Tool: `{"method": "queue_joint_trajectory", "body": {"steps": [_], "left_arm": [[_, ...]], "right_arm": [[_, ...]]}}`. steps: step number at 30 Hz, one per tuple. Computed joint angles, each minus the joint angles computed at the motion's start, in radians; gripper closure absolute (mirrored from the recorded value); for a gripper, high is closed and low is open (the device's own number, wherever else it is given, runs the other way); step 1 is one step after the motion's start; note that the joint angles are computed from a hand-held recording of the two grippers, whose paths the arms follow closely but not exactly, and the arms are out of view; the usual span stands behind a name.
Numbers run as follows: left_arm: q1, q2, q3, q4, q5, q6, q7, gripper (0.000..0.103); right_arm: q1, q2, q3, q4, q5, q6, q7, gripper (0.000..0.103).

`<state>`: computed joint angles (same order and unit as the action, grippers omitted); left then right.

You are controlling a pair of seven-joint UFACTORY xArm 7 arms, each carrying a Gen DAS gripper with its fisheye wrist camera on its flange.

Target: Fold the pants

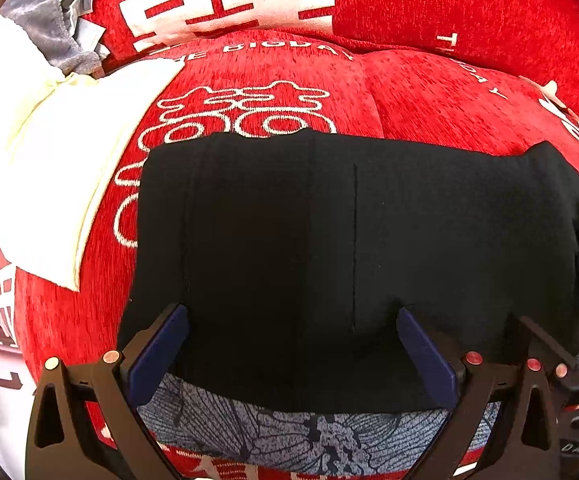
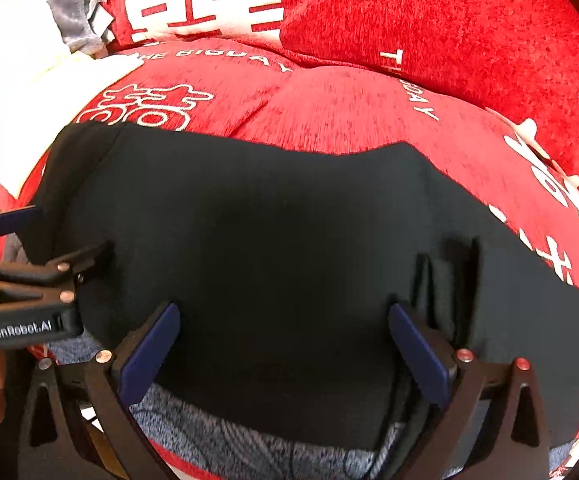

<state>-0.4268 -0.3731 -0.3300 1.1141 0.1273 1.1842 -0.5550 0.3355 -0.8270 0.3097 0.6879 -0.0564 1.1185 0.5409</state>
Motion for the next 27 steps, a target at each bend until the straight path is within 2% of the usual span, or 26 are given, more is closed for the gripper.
{"method": "queue_joint_trajectory", "body": {"steps": [8,15,27], "left_arm": [[0.010,0.070,0.003,0.065,0.034,0.009,0.001,0.000],[0.018,0.113,0.028,0.150,0.047,0.013,-0.009,0.000],[0.016,0.067,0.041,0.082,0.016,0.044,0.001,0.000]], "right_arm": [[-0.026,0.056,-0.015,0.028,-0.012,-0.027,-0.003,0.000],[-0.051,0.105,-0.005,0.091,-0.033,0.019,0.036,0.000],[-0.069,0.112,0.051,0.165,-0.146,0.094,0.087,0.000]]}}
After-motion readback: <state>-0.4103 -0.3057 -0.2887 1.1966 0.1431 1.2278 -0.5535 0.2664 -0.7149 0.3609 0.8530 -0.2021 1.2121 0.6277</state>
